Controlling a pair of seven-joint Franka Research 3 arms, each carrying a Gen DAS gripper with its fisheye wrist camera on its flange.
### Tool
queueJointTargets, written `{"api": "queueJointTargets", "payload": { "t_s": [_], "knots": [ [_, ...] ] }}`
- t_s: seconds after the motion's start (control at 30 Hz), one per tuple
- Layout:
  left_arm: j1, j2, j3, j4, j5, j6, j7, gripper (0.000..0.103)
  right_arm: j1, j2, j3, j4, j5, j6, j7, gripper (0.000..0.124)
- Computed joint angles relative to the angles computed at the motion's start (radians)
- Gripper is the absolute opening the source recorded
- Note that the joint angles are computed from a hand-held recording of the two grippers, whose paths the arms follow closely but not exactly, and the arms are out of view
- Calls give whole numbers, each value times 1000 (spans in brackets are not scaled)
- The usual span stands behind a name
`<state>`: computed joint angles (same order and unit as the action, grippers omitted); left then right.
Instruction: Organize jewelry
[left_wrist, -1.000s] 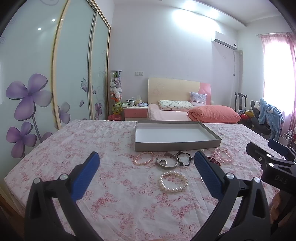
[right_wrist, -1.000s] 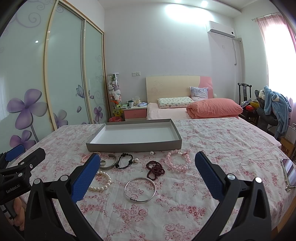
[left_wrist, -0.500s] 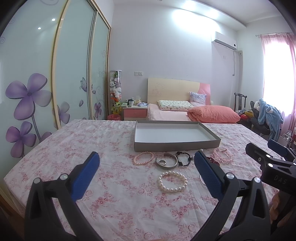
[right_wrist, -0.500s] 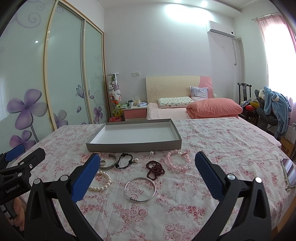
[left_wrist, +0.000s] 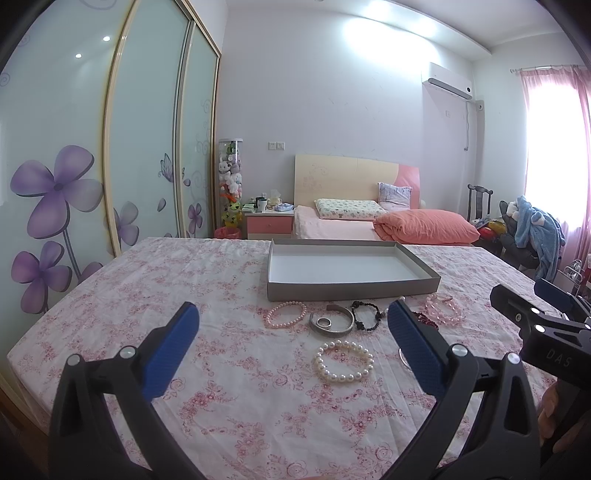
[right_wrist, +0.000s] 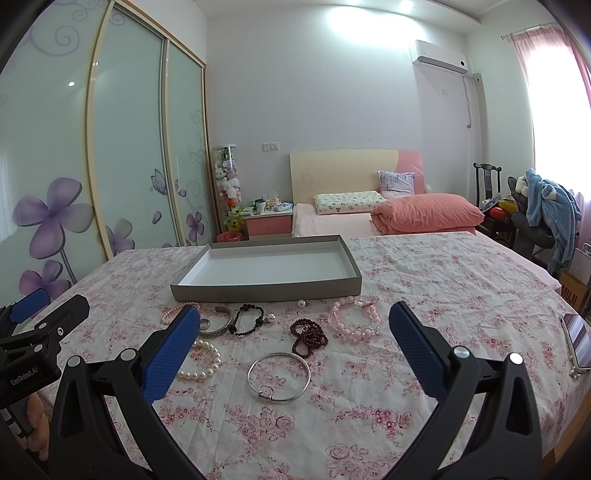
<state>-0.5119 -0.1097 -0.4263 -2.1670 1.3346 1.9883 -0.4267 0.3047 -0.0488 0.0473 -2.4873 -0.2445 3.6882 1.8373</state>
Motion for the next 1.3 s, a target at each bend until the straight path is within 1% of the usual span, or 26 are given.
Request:
{"api": "queueJointTargets", "payload": {
  "t_s": [0.97, 1.0, 1.1, 1.2, 1.23, 1.3],
  "knots": [
    [-14, 27, 7, 23, 2, -10, -8, 99, -3, -6, -7, -3, -21, -6, 18, 101],
    [-14, 51, 5, 48, 8, -13, -5, 99, -3, -5, -7, -3, -20, -6, 17, 101],
    [-15, 52, 18, 50, 3, 14, 6, 99, -4, 5, -9, 9, -33, -14, 29, 101],
    [-1, 46, 36, 51, -29, 59, 46, 99, -21, 43, -19, 45, -89, -39, 82, 101],
    [6, 44, 42, 51, -46, 74, 67, 99, -31, 50, -18, 59, -114, -65, 109, 101],
    [24, 47, 57, 59, -93, 110, 120, 99, -63, 73, -20, 99, -205, -107, 199, 101]
  ]
}}
